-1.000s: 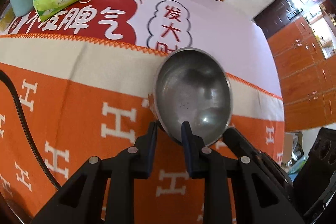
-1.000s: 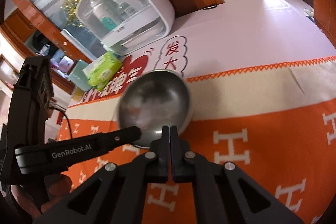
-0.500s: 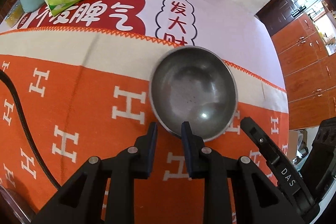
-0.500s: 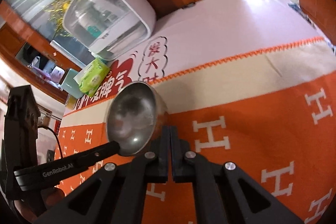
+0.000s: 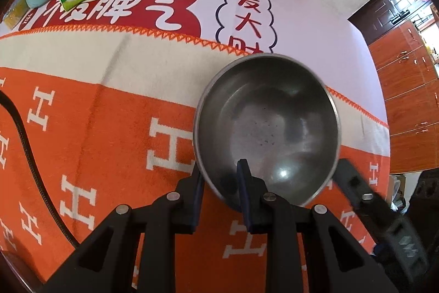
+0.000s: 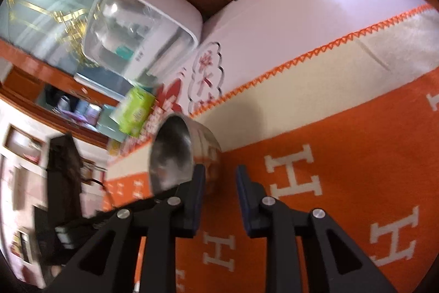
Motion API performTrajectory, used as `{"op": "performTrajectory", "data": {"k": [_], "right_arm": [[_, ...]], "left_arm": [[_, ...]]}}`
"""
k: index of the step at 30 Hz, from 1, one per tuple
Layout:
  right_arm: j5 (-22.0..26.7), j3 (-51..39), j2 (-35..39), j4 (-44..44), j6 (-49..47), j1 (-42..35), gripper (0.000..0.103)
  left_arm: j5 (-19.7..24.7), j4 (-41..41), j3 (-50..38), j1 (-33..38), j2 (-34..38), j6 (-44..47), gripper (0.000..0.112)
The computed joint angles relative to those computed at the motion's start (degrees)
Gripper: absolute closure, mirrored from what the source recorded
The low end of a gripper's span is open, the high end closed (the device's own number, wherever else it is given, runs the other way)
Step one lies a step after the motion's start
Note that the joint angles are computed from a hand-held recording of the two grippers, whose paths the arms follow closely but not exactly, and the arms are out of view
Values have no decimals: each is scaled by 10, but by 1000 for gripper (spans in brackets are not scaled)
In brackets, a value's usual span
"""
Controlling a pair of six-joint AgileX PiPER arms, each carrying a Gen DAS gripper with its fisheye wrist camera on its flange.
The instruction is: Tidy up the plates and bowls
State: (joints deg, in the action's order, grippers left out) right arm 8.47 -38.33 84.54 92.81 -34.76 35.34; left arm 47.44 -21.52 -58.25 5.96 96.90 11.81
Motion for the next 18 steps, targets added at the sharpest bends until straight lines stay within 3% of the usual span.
{"op": "performTrajectory", "data": {"k": [3,14,18], "right_arm": [[5,-2,1,52,-48,-6,68],[47,-22,50,24,-36,-14,68],[52,-27,60,-18,-2,-10,76]], "left_arm": [[-9,-11,-2,1,9,9,90],[-21,-1,-10,-16,15,8,91],[-18,-1,-5,-22,8,10,90]]}}
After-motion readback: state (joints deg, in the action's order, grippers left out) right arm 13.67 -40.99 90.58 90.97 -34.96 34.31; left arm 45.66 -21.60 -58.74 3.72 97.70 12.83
